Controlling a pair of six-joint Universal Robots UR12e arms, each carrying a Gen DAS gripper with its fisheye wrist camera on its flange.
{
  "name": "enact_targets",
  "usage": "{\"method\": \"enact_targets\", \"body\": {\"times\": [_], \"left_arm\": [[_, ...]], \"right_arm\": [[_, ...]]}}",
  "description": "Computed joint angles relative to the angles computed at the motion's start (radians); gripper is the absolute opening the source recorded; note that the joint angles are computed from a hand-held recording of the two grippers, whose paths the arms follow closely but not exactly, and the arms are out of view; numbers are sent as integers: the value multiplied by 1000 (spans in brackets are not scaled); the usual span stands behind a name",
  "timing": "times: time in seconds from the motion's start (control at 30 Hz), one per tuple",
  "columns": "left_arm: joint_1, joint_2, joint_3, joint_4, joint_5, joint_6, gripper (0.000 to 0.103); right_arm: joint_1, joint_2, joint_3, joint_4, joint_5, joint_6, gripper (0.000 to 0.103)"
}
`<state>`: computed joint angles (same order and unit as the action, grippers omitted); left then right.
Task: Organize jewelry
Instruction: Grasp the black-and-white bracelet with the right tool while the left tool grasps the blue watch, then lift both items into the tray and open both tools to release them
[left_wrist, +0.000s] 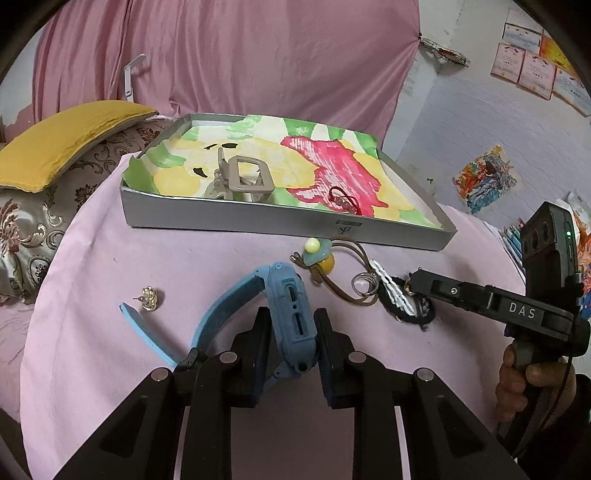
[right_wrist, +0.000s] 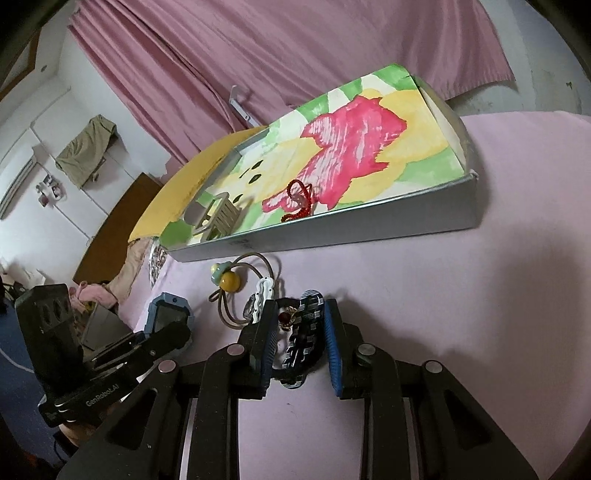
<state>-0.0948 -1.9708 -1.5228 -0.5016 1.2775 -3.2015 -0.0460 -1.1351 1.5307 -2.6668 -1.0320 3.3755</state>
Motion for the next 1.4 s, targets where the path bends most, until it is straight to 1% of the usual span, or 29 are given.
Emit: {"method": "enact_targets", "body": {"times": [0.07,0.23,0.37,0.43,0.57,0.63,0.73,0.77,0.83,0.93,0.97,1.13,1.23,1.3,1.37,1.4], "left_arm": [[0,2,-1,-2,0,0,22],[0,1,0,-4,-2,0,22],[0,1,0,-5,-1,3,22],[0,0,0,-4,-1,3,22],[0,1,-1,-2,-2,2,22],[1,0,-3,8,-5,-1,22],[7,3,-18,53,-34,-14,21],[8,4,-23,70,-45,-17,21],[8,7,-31,110,-58,-23,19],[7,7,-38,171,-71,-25,18],[4,7,-41,201,-68,-22,18],[-2,2,-38,281,-55,-25,18],[-5,-11,-26,348,-42,-39,18],[-7,-21,-20,416,-35,-46,18],[-12,-37,-6,475,-17,-40,18],[-14,-42,0,489,-11,-36,18]], "right_arm": [[0,0,-5,11,2,-9,22],[-1,12,-21,17,12,6,22],[4,16,-29,15,-11,13,22],[9,14,-29,21,-34,7,14],[8,10,-21,10,-42,0,14],[9,2,-8,-21,-53,-4,14],[10,-14,16,-101,-73,-7,11],[9,-18,21,-117,-75,-7,11],[8,-27,35,-177,-87,-5,11],[13,-35,44,-248,-121,-23,11],[13,-36,46,-267,-122,-26,11],[16,-40,54,-362,-139,-43,11],[22,-37,55,-437,-169,-54,11],[27,-33,51,-475,-185,-64,11],[35,-24,40,-520,-220,-95,11],[39,-21,36,-529,-230,-105,11]]}}
